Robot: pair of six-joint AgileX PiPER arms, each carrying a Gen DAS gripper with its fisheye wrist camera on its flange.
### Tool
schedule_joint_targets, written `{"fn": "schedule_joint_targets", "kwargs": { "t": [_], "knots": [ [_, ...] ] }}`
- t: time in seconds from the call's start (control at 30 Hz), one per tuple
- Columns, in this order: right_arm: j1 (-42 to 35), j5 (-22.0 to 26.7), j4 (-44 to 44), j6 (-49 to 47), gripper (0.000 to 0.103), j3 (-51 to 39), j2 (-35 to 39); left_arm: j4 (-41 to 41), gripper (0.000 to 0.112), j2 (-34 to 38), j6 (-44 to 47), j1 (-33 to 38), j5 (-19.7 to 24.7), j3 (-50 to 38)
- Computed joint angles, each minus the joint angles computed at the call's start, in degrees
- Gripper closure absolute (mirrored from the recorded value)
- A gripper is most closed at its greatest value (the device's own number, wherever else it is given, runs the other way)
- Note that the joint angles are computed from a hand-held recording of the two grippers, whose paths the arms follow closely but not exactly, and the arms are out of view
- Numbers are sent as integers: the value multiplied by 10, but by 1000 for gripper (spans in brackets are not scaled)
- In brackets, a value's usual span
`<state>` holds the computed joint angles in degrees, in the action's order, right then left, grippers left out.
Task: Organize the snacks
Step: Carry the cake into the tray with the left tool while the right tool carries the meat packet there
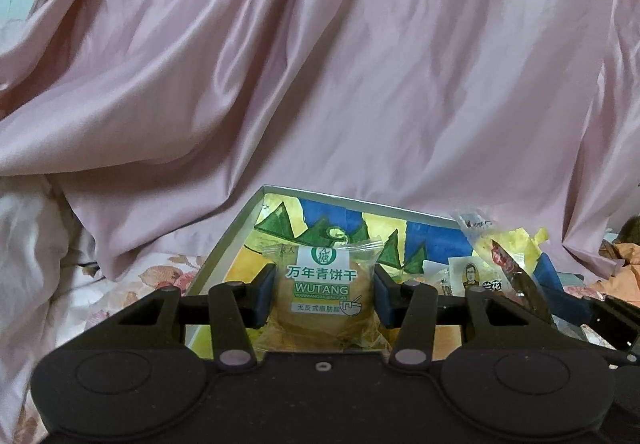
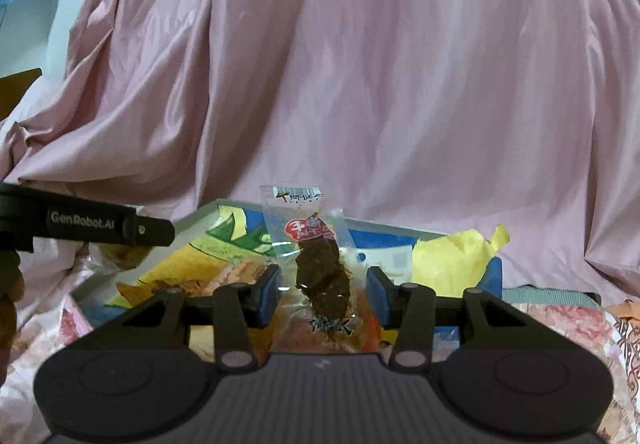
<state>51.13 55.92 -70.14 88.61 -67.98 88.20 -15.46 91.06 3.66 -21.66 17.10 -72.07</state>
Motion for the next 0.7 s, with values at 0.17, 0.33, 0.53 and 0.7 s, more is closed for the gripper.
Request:
{"fn": "schedule_joint_targets", "kwargs": {
  "t": [0.17,0.33,0.53,0.7],
  "knots": [
    [-6,-4,11,7,52,3,-1,17,61,10,-13,-4,5,-9],
    [-10,-6,15,3,52,2,1,22,61,17,-23,-6,8,-14],
    [-13,-6,17,-6,53,-3,5,23,61,34,-35,-8,15,-30],
    [-15,-5,12,-12,55,-4,11,18,61,45,-27,-10,13,-35]
  ]
}}
